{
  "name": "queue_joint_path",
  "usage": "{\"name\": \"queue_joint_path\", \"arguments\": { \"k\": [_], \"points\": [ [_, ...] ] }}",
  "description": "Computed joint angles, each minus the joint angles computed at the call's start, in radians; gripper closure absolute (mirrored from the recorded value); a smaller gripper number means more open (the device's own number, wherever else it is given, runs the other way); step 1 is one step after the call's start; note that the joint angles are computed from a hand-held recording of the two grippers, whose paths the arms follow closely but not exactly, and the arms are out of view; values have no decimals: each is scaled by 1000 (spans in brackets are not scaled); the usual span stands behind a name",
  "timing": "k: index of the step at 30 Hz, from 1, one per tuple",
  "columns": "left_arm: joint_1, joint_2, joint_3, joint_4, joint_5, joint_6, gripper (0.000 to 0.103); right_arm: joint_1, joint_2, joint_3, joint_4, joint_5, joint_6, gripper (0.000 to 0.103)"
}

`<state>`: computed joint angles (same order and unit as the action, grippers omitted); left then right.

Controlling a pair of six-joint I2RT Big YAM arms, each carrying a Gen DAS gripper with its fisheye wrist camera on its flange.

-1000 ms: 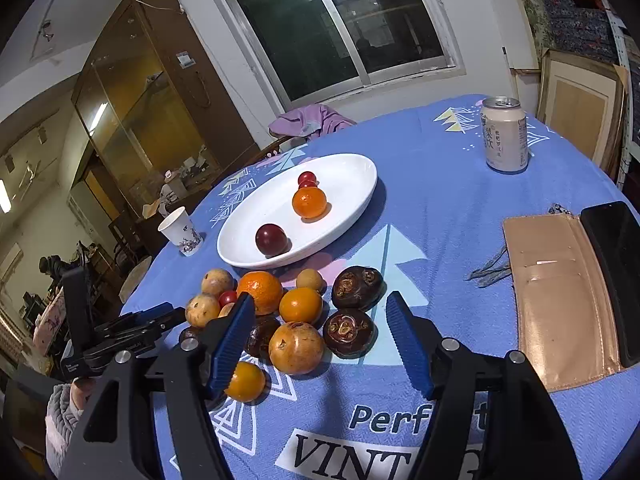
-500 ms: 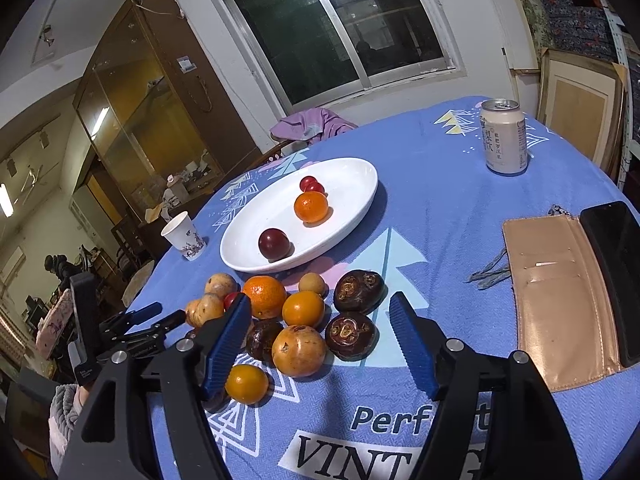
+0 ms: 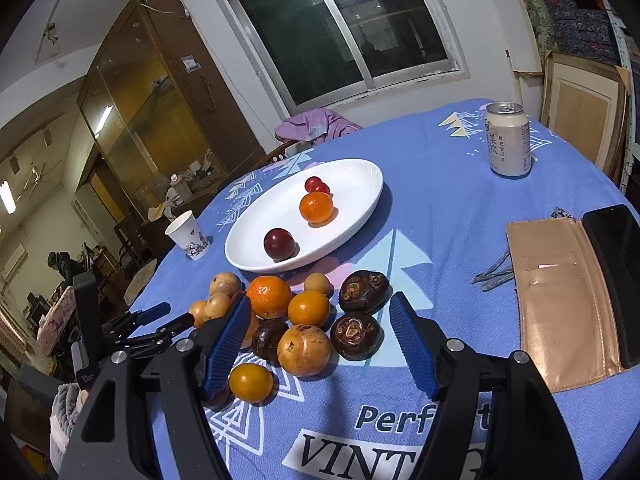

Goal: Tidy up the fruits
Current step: 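Move the left tool to a yellow round fruit with a red mark and grasp it, then grasp an orange persimmon with the right tool while the left tool holds its fruit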

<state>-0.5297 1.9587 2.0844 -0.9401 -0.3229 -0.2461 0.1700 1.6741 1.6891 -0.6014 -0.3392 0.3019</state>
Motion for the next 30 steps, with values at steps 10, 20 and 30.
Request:
{"name": "queue_joint_path", "arguments": {
  "k": [10, 20, 30],
  "points": [
    [41, 6, 19, -47, -27, -74, 35, -3, 0, 0, 1, -5, 6, 30],
    [26, 64, 95, -83, 64, -15, 55, 3, -3, -2, 0, 3, -4, 30],
    [52, 111, 162, -109, 144, -56, 65, 13, 9, 12, -21, 15, -25, 30]
  ]
}}
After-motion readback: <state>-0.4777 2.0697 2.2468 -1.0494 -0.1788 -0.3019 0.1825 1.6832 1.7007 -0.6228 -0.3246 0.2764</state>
